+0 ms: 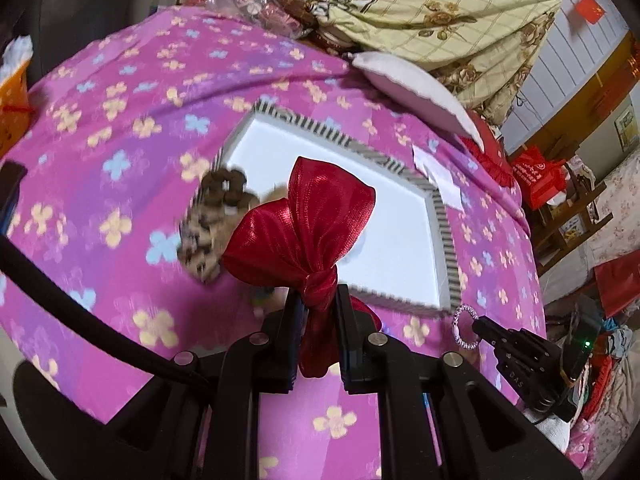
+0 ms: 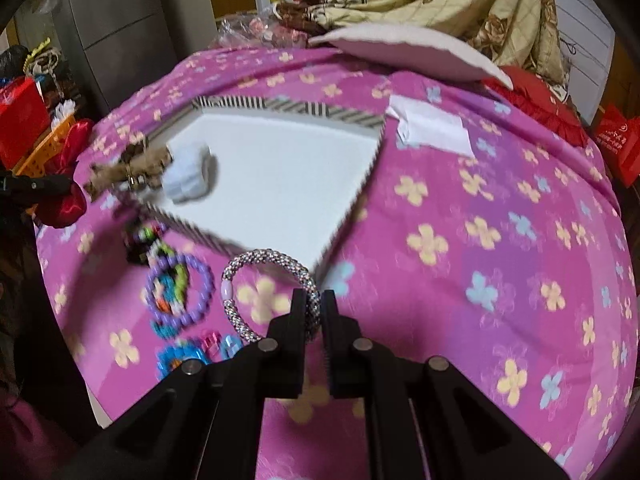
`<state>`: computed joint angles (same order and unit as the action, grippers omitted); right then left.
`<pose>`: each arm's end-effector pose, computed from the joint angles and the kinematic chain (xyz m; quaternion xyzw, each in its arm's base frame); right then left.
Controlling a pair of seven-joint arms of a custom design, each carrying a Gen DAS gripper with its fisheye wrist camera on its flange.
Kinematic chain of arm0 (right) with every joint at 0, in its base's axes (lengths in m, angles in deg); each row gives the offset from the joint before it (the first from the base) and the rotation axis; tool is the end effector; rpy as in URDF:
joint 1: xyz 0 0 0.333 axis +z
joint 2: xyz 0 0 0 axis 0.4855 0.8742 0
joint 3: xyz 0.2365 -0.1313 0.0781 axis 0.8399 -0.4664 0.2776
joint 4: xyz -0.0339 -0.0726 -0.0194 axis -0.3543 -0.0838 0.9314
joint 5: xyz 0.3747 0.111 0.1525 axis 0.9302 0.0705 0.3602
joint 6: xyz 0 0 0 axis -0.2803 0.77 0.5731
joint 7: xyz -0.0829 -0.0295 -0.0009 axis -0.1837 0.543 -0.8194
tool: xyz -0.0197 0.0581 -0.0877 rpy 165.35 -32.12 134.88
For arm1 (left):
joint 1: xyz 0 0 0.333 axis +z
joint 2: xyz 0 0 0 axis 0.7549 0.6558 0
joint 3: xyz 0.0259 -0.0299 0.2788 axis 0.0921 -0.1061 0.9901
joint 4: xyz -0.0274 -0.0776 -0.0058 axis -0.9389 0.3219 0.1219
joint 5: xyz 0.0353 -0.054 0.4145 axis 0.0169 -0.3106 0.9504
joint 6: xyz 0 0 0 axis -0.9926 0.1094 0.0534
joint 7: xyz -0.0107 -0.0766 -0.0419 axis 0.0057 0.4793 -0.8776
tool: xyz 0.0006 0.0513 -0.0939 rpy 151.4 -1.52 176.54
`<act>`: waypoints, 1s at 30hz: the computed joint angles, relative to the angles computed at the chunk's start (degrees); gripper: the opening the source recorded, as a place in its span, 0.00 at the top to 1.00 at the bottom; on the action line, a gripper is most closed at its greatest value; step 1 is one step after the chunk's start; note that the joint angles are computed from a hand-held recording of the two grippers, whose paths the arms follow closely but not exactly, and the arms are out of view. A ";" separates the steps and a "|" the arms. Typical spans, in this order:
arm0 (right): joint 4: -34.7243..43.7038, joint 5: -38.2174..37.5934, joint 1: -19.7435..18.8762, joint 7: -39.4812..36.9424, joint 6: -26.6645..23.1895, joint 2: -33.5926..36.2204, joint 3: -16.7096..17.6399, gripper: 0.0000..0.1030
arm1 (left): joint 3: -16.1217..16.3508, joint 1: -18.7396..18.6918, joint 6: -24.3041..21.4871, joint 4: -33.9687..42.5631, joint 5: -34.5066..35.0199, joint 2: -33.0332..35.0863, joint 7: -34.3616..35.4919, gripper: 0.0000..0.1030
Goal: Organize jewelry
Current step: 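Place the red bow and bangle into the tray, opening both tools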
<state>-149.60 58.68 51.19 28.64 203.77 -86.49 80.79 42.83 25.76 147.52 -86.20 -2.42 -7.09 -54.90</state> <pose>0.5064 0.2632 0.5590 -0.7722 0.5638 -0.1219 0.2664 0.4888 -0.4149 0.5917 -0.7358 0.5934 -0.3216 0.0560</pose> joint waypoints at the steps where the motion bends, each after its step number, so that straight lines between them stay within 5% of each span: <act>1: 1.65 -0.23 0.01 0.23 0.20 1.44 0.17 0.93 | 0.11 0.07 -0.64 1.65 1.04 1.09 0.23 0.65; 17: 28.55 -6.15 0.90 2.53 -8.00 25.73 2.53 0.93 | 6.57 -1.62 -9.40 26.85 1.02 22.74 6.51 0.65; 30: 36.10 -7.54 1.86 1.84 -13.25 32.21 2.47 0.93 | 8.93 -2.36 -13.55 33.83 -1.33 29.86 7.38 0.65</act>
